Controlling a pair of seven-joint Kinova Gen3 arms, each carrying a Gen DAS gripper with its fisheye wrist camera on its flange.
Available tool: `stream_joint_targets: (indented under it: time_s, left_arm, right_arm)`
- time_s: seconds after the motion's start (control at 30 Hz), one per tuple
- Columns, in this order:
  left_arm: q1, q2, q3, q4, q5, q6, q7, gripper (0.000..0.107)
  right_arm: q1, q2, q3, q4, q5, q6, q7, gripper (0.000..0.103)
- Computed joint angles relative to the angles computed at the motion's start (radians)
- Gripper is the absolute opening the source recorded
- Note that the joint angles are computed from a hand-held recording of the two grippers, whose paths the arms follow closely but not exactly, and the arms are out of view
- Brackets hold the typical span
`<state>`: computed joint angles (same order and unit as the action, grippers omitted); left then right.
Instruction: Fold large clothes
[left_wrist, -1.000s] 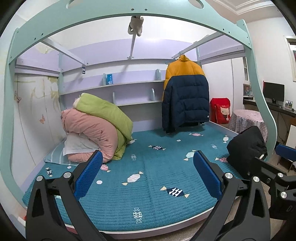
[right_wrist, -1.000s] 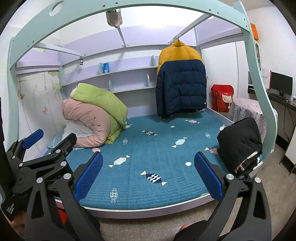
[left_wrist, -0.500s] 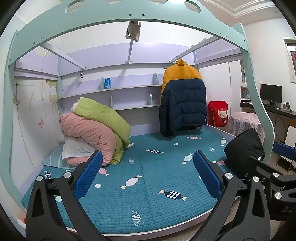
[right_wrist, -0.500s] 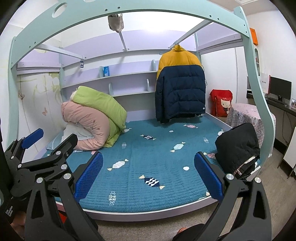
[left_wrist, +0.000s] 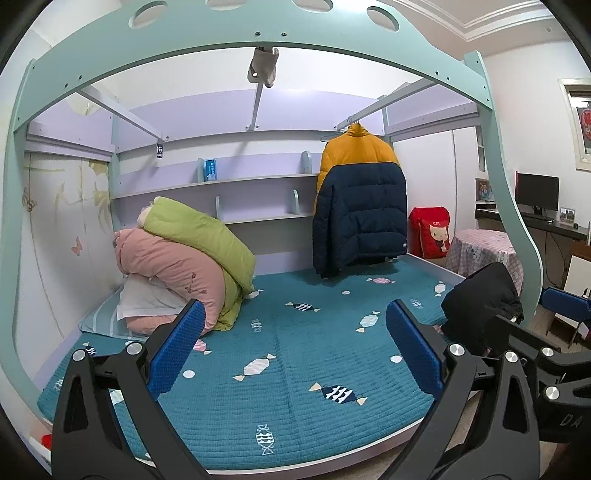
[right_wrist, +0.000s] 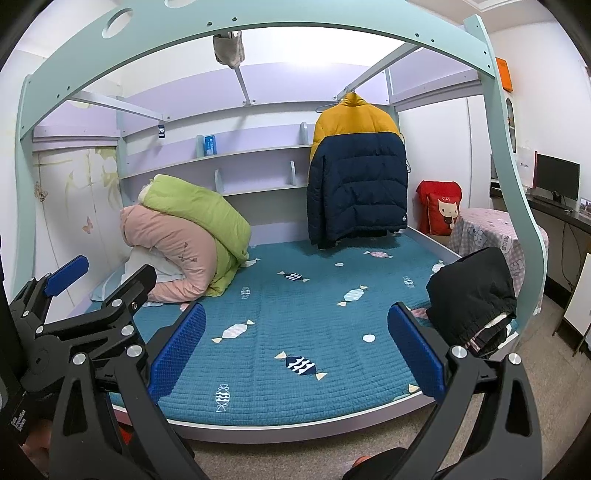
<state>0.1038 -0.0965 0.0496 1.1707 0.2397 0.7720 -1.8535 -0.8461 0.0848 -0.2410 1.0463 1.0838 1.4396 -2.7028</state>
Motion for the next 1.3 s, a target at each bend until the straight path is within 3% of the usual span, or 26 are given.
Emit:
stream_joint_targets:
  time_s: [1.3]
  left_arm:
    - [0.008, 0.008, 0.002, -0.016, 0.000, 0.001, 0.004, 0.098]
  right_arm:
    - [0.014, -0.004, 0.000, -0.010, -0.005, 0.008, 0.021, 0.095]
